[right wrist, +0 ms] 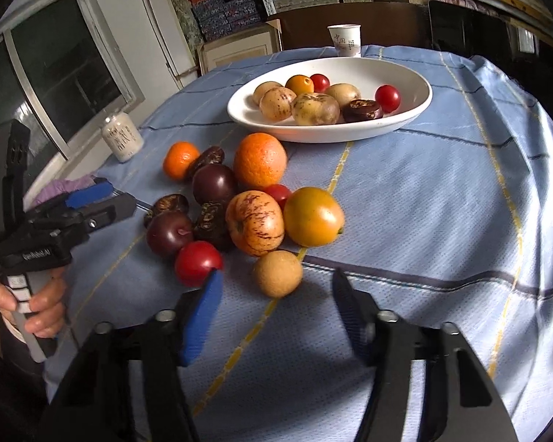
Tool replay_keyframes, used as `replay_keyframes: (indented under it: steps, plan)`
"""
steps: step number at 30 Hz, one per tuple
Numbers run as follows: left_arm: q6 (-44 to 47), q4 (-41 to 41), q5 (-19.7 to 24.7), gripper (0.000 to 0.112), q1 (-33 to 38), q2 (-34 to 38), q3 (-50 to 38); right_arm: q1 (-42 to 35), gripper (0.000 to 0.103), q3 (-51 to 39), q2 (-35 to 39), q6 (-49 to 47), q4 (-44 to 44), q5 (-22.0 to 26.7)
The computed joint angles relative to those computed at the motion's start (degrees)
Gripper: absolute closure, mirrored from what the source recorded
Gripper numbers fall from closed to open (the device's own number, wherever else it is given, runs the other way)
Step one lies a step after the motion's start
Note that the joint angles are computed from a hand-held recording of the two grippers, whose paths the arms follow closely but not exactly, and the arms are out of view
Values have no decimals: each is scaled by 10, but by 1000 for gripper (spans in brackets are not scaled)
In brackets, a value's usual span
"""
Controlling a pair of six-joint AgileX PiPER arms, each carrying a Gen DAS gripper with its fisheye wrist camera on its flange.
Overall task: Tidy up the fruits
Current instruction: 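Move both open tools back to the fruit pile, then grasp the small tan round fruit with the right tool while the left tool grasps a dark red plum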
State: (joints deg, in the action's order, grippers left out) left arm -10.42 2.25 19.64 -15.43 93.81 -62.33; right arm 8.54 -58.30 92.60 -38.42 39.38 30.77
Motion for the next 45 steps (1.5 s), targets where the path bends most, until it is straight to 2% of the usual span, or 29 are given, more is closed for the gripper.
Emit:
replay_keyframes:
  steps: [2,6,9,12,16,18,19,21,23,28,35,37,45]
  plan:
    - [9,-14,3,14,5,1,-2,10,58,-6,2,29,-48,-10]
    - [52,-67,6,14,19,1,-4,28,63,-19,8,27,-96,-18]
    - [58,-78,4,14,24,1,-3,35,68,-29,22,32,-111,-8]
    - [65,-85,-3,14,24,-2,1,19,74,-27,20,-12,-63,4]
    - [159,-149,-19,14,15,-12,16,-16,74,-22,16,-71,22,26]
    - [176,-145,-26,19,1,-17,22,-32,74,-19,13,-89,57,32]
    - [193,-150,-28,32,-7,-18,23,-33,74,-18,13,-86,56,31]
    - [259,-201,-16,51,-10,-15,19,-31,74,-21,15,-69,43,30]
    - [324,-257,3,61,-8,-8,12,-30,74,-24,18,-60,37,33]
    - [441,-366,27,66,0,-5,12,-31,74,-24,18,-61,40,36]
    - [461,-361,42,66,-16,6,3,-30,74,-24,18,-61,40,38]
    - [447,-344,57,66,-18,18,-10,-31,74,-24,19,-61,41,40]
    - [411,-281,65,66,-25,42,-38,-30,73,-24,17,-59,40,42]
